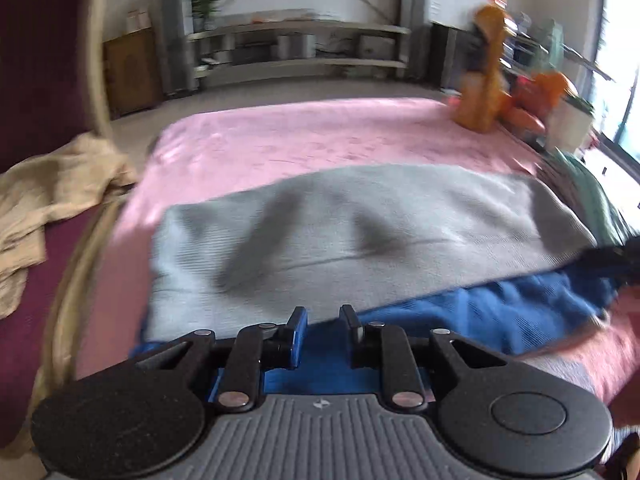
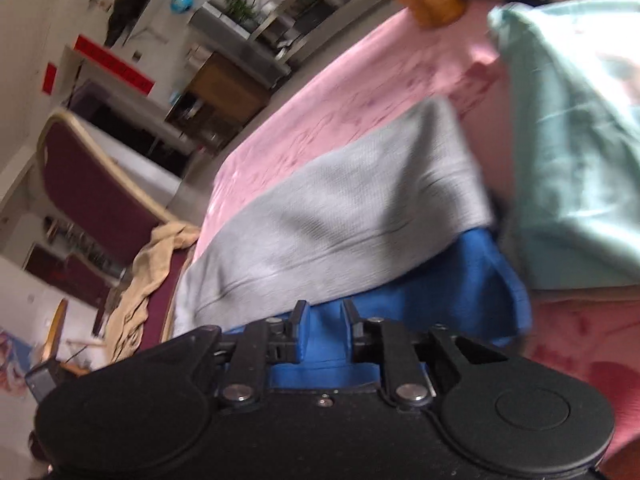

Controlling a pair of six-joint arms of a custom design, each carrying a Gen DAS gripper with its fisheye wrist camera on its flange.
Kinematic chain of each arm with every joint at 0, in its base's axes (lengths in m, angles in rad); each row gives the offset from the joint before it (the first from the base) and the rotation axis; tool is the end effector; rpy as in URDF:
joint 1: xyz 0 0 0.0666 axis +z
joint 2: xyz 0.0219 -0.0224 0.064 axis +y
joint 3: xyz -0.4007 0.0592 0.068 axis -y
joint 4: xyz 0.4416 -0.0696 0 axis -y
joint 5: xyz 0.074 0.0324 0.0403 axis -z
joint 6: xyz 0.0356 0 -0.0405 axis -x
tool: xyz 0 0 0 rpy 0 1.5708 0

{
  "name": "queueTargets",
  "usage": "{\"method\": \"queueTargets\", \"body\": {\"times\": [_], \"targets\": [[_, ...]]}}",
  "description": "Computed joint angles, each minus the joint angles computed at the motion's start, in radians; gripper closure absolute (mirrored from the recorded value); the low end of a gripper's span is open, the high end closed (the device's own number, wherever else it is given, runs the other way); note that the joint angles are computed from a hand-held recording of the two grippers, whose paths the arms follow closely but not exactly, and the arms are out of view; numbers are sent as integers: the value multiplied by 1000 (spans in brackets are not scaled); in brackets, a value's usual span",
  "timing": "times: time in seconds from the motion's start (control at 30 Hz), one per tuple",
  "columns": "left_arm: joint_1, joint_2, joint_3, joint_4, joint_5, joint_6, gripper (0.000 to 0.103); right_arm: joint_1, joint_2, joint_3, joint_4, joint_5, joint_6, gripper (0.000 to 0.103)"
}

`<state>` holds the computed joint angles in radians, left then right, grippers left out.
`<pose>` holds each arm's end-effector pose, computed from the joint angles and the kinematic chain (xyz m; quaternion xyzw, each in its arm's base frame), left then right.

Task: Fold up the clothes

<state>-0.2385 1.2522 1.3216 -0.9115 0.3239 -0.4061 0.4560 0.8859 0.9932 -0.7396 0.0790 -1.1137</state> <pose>0.4569 -0.1232 0.4825 0.3466 0.8565 -0.1207 0.3631 0.3142 0.1505 0.4664 0.3047 0.8377 0.2944 0.3446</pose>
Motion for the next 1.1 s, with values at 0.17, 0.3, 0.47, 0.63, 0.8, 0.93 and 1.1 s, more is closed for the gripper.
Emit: {"method": "queueTargets", "body": {"times": [0.17,0.3,0.47,0.63,0.8,0.93,1.1], "targets": [[-29,-14,-34,-38,-140,-132,74,3,101,62,-132,-47,42,90],[23,18,19,-123,-163,-29,73,-12,7,20,-225,-11,-54,103],[57,-1,20,-95,-144,23,80,-6,-101,-15,-355,86,-172,95],[71,-11,28,-46,-3,82,77,50,-221,-77,-231,230,-253,67],[32,-25,4,-32,-52,22,77,30,-193,-61,-289,214,-279,63],[30,-25,-3,-45,-66,-8,76,19,-162,-47,-341,215,-283,56],[35,-15,5,-64,-59,2,76,8,-142,-68,-274,173,-280,68]]}}
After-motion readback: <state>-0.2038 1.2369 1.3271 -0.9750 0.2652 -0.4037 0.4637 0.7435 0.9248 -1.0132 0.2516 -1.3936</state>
